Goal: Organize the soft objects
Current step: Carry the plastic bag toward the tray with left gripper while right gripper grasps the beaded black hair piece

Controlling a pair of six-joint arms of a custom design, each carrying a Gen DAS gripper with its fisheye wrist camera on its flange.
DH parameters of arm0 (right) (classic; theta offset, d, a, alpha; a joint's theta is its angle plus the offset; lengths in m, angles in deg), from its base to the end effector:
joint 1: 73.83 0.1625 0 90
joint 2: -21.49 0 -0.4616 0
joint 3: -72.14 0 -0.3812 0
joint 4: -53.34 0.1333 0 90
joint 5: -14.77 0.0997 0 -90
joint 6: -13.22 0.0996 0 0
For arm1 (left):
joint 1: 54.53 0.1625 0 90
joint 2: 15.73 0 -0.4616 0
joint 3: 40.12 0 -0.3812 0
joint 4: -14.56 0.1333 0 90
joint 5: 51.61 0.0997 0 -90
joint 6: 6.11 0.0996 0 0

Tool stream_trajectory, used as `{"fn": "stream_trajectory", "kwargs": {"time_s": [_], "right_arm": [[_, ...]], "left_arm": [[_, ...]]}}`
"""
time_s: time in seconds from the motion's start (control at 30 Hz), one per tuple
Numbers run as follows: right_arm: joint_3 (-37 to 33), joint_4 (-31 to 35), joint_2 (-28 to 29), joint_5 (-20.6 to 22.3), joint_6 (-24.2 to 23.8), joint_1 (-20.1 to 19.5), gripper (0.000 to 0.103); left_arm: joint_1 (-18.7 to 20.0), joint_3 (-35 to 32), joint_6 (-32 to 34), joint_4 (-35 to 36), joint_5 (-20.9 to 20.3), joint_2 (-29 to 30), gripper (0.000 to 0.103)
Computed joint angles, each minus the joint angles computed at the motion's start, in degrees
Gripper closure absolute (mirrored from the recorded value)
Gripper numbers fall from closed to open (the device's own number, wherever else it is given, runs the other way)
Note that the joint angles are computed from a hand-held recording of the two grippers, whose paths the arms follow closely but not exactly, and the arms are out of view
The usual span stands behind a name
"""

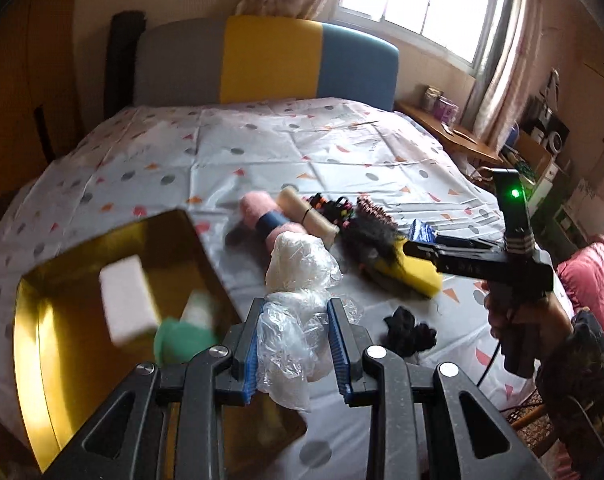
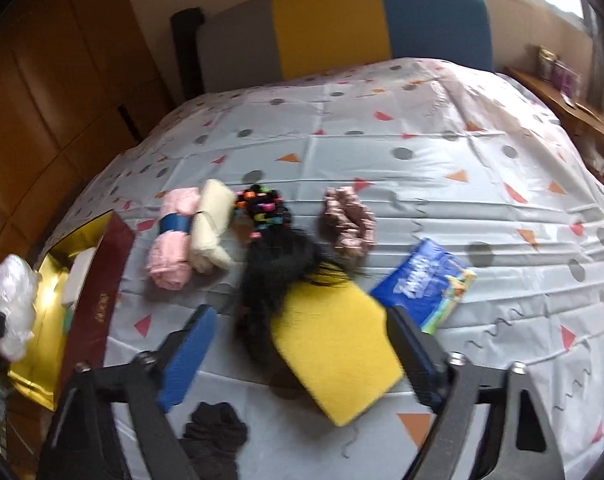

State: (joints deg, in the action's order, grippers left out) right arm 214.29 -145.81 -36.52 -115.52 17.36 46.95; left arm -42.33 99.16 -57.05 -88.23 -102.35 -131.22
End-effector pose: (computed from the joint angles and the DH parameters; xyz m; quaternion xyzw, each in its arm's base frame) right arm 0.2669 -0.3135 0.1481 0.1386 -0.9091 0.2948 0.2597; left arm -0.1866 -0.2412 0.3307 0.2491 0.9044 -0.2624 0.2260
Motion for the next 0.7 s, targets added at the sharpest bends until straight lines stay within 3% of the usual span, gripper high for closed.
{"fn": "stream_trajectory", "kwargs": {"time_s": [0.2,0.4,0.53,0.6,0.7], "right_arm": [[-7.9,9.1,3.9,-4.4,-4.3,1.3,0.064],[-17.2,21.5,8.1,-6.7,-6.0,-1.0,0.065],[-21.9,30.1,11.1,-8.3,-3.5,-3.0,0.068],[-22.2,29.3,11.7,-6.8,-3.3,-3.9,0.073],[-22.5,31.6,10.6,-4.6,-1.1,-4.8,0.073]], "left_arm": [[-2.6,0.5,-7.9,9.0,-1.0,-6.5,0.074],[-4.3,-0.6,-14.4,17.5,-0.4,-11.2,0.074],[-4.6,-1.8,-18.7,23.2,0.1,-13.8,0.073],[-4.4,-2.2,-20.4,25.1,0.3,-14.6,0.073],[-4.3,-2.7,-22.8,27.6,0.4,-15.9,0.073]]}}
